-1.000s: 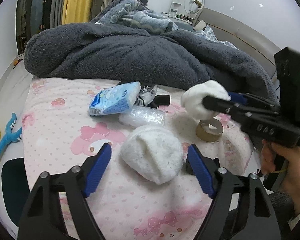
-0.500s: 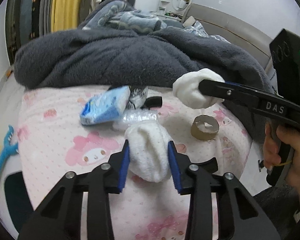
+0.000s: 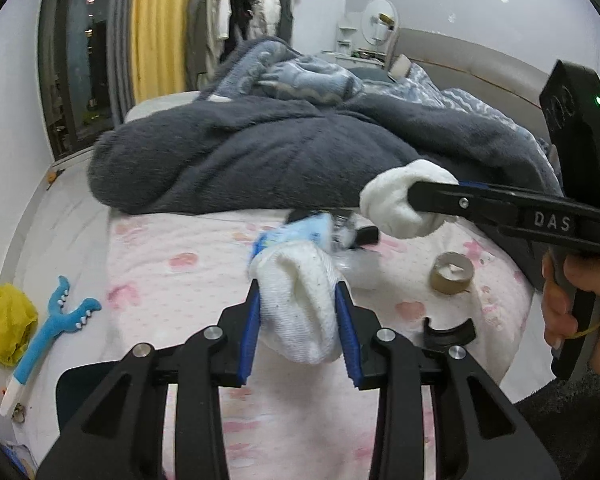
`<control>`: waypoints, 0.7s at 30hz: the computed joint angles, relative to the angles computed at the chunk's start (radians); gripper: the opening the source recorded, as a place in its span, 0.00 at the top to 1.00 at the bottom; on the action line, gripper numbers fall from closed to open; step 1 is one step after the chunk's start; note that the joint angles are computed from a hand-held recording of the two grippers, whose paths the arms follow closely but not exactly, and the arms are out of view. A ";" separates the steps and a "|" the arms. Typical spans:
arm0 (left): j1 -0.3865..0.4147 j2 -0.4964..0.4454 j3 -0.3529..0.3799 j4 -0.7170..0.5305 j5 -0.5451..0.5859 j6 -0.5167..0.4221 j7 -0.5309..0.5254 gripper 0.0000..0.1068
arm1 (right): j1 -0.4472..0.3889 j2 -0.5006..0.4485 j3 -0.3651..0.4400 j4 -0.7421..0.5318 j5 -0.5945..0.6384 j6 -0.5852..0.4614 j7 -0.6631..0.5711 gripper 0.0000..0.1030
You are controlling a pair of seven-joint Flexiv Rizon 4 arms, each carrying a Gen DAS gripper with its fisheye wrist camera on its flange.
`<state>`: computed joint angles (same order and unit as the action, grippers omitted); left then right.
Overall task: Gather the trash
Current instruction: 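Grasp another white tissue ball with the left gripper, then carry both white tissue balls over the dark green trash bin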
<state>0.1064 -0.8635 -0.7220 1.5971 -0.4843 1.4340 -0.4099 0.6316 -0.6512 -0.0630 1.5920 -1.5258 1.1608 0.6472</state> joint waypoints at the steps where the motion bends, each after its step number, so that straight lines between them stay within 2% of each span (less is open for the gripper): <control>1: 0.007 -0.002 -0.004 -0.002 -0.004 0.009 -0.001 0.64 | 0.002 -0.008 0.002 -0.012 0.010 -0.003 -0.016 0.51; 11: 0.074 -0.013 -0.024 -0.019 0.008 0.044 -0.043 0.64 | 0.055 -0.121 -0.043 -0.185 0.142 0.041 -0.159 0.51; 21: 0.084 -0.016 0.048 -0.061 0.010 0.023 -0.085 0.64 | 0.112 -0.271 -0.069 -0.413 0.405 0.042 -0.427 0.51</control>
<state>0.1908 -0.8798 -0.6743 1.5363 -0.4739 1.4570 -0.4952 0.7441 -0.9221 -0.1322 1.1792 -1.1210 1.2023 0.2202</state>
